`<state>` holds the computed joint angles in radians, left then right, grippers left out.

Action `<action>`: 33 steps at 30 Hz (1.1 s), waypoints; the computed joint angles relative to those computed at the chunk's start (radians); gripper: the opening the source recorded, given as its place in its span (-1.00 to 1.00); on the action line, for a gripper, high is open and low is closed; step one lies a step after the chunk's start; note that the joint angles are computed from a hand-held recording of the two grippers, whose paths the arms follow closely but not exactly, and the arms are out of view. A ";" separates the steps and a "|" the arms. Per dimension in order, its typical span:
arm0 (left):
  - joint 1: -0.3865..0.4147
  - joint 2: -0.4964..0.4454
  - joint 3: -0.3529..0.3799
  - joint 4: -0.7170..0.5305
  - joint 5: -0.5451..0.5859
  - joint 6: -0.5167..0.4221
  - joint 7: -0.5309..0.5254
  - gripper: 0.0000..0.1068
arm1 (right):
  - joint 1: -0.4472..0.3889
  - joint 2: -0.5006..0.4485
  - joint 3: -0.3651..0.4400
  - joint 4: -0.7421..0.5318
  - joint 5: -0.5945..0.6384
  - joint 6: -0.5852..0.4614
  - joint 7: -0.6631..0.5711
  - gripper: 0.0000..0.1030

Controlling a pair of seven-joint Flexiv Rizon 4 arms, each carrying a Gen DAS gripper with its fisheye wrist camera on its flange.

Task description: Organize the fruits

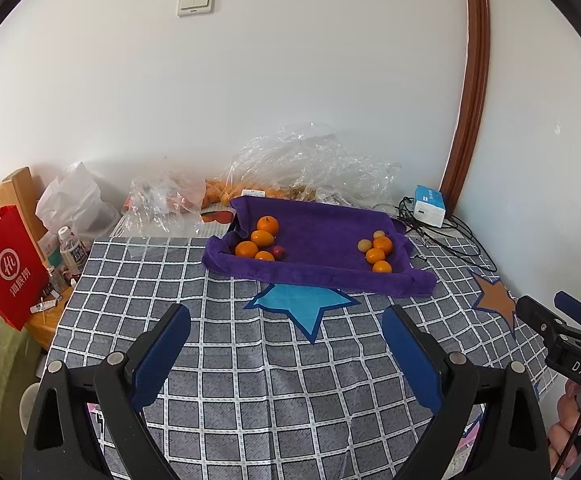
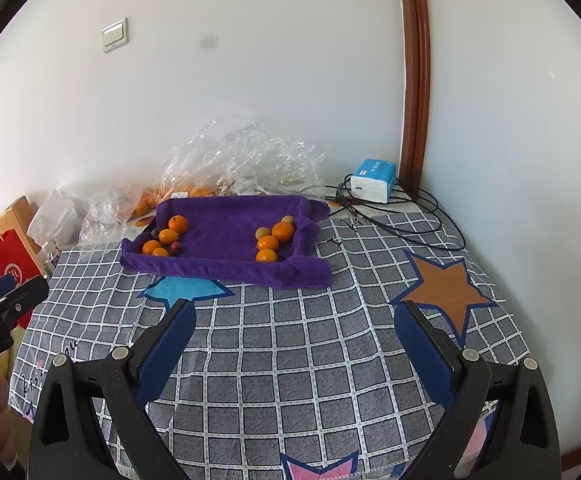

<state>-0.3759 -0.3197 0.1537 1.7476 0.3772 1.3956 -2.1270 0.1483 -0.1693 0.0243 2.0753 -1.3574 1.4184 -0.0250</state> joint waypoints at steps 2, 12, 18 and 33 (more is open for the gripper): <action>0.002 0.000 -0.002 0.001 -0.002 0.002 -0.001 0.81 | 0.000 0.000 0.000 0.000 -0.001 0.000 0.004 0.91; 0.000 -0.003 -0.002 0.004 -0.007 0.010 0.001 0.82 | -0.007 -0.002 -0.002 0.003 -0.016 0.017 0.020 0.91; -0.001 -0.003 0.002 0.005 -0.007 0.010 -0.001 0.82 | -0.006 -0.002 -0.001 0.004 -0.014 0.015 0.011 0.91; 0.004 -0.002 0.003 0.014 -0.020 0.021 0.010 0.82 | -0.003 -0.001 0.000 0.005 -0.012 0.013 0.004 0.91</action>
